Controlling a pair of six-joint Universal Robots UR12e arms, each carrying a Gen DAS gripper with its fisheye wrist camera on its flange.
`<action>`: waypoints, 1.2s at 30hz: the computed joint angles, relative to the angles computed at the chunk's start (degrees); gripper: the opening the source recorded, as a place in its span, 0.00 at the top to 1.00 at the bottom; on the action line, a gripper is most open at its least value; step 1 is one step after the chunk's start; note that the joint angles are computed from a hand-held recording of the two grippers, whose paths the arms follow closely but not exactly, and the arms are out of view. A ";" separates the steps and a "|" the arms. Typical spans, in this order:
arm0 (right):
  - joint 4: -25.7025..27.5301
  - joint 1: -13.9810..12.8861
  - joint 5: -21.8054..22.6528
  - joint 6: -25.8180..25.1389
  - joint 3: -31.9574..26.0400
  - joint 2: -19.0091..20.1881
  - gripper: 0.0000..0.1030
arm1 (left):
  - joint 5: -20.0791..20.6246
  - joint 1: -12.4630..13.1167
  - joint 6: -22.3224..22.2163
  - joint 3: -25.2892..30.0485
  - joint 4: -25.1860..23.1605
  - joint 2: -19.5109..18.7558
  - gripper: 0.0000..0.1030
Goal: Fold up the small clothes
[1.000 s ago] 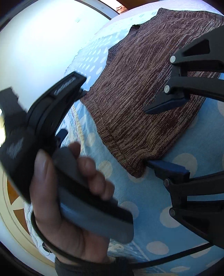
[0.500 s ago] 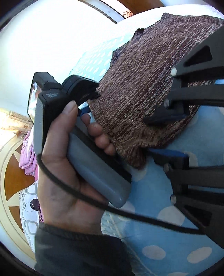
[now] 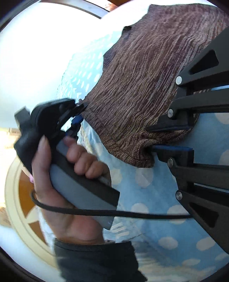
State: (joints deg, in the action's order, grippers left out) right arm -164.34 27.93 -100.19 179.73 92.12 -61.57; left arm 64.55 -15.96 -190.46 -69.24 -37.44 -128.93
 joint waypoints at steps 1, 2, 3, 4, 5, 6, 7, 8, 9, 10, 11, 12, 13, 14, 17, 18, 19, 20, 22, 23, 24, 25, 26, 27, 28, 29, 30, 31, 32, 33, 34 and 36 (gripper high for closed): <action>-0.56 -0.20 0.55 0.77 0.33 -0.30 0.87 | -0.66 0.04 -0.13 -0.12 0.43 0.18 0.88; -1.13 -0.45 1.40 1.77 0.83 -0.81 0.88 | -1.46 0.09 -0.30 -0.14 0.76 0.28 0.88; -1.68 -0.71 2.07 2.43 1.30 -1.25 0.88 | -2.25 0.18 -0.70 -0.14 0.97 0.40 0.88; -2.22 -0.99 2.93 3.34 1.76 -1.72 0.88 | -3.31 0.26 -1.33 -0.17 1.46 0.52 0.88; -2.59 -1.28 3.71 4.29 2.14 -2.15 0.88 | -4.08 0.31 -1.84 -0.12 1.96 0.55 0.88; -3.17 -1.60 4.49 5.27 2.60 -2.62 0.88 | -4.97 0.31 -2.66 -0.03 2.54 0.61 0.88; -3.82 -1.91 5.22 6.22 3.12 -3.16 0.88 | -5.75 0.32 -3.29 0.16 2.89 0.58 0.88; -4.32 -2.17 5.72 7.02 3.49 -3.55 0.88 | -6.54 0.22 -3.81 0.35 3.35 0.61 0.88; -5.01 -2.57 6.34 7.92 3.92 -3.95 0.88 | -6.73 0.02 -3.99 0.60 3.71 0.64 0.88; -5.83 -2.88 6.88 8.85 4.49 -4.44 0.88 | -7.14 -0.27 -3.97 0.94 3.95 0.66 0.88; -6.33 -2.94 7.12 9.77 4.97 -4.87 0.88 | -7.67 -0.44 -3.97 1.27 4.02 0.60 0.88; -6.96 -3.26 7.59 10.98 5.56 -5.43 0.88 | -8.08 -0.71 -4.11 1.62 4.18 0.58 0.88; -7.83 -3.52 7.92 12.12 6.22 -6.01 0.88 | -8.43 -1.08 -3.98 2.11 4.20 0.54 0.88; -8.74 -3.82 8.11 13.12 6.90 -6.56 0.88 | -8.84 -1.41 -3.85 2.54 4.33 0.49 0.88; -11.35 -5.09 8.72 16.40 9.22 -8.38 0.89 | -10.05 -2.45 -3.87 4.15 4.69 0.08 0.88; -11.88 -5.65 9.01 17.15 9.56 -8.55 0.89 | -10.61 -2.79 -3.78 4.73 4.65 -0.10 0.88; -12.56 -5.99 9.08 18.13 10.39 -9.12 0.89 | -10.95 -3.11 -3.55 5.30 4.63 -0.32 0.88; -13.24 -6.27 9.05 18.90 11.02 -9.43 0.89 | -10.99 -3.72 -2.93 6.16 4.38 -0.57 0.88; -14.82 -6.84 8.54 20.75 12.89 -10.72 0.89 | -11.62 -4.53 -2.07 7.60 3.94 -1.18 0.88; -15.30 -7.08 8.13 21.63 13.77 -11.37 0.89 | -11.47 -4.95 -1.53 8.24 3.79 -1.46 0.88; -15.67 -7.31 7.82 22.29 14.52 -11.91 0.89 | -11.39 -5.42 -0.99 9.10 3.40 -1.87 0.88; -15.84 -7.57 7.62 23.07 15.17 -12.47 0.90 | -11.69 -5.79 -0.68 9.88 2.97 -2.30 0.88; -15.79 -7.98 7.60 24.02 15.72 -13.18 0.90 | -11.84 -6.22 -0.36 10.79 2.43 -2.79 0.88; -16.05 -8.21 7.21 25.19 16.11 -13.46 0.90 | -11.71 -6.69 0.06 11.73 1.82 -3.32 0.88; -16.23 -8.24 6.53 26.24 16.27 -13.46 0.90 | -11.76 -7.10 0.51 12.62 1.05 -3.84 0.88; -16.14 -8.22 6.14 26.95 16.27 -13.45 0.90 | -11.99 -7.47 0.81 13.48 0.31 -4.36 0.88; -16.14 -8.26 5.81 27.94 16.64 -13.76 0.90 | -12.01 -7.73 1.12 13.57 -0.03 -4.39 0.88; -16.03 -8.21 5.40 28.83 17.13 -14.25 0.90 | -11.91 -8.19 1.62 14.48 -0.85 -4.91 0.88; -15.91 -8.19 4.86 29.78 17.38 -14.36 0.90 | -12.12 -8.45 2.06 14.79 -1.37 -5.06 0.88; -15.72 -8.06 4.56 30.61 17.37 -14.37 0.90 | -12.30 -8.77 2.46 15.28 -2.07 -5.36 0.88; -15.76 -8.09 4.42 31.60 17.58 -14.41 0.90 | -12.45 -9.10 2.94 15.79 -2.88 -5.65 0.88; -15.59 -7.96 3.64 32.67 17.70 -14.40 0.90 | -11.54 -10.02 4.36 17.12 -4.45 -6.43 0.88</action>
State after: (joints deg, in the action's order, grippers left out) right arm -179.93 19.97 -96.55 212.40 109.82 -75.97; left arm 53.01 -25.98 -186.10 -52.12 -41.89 -135.36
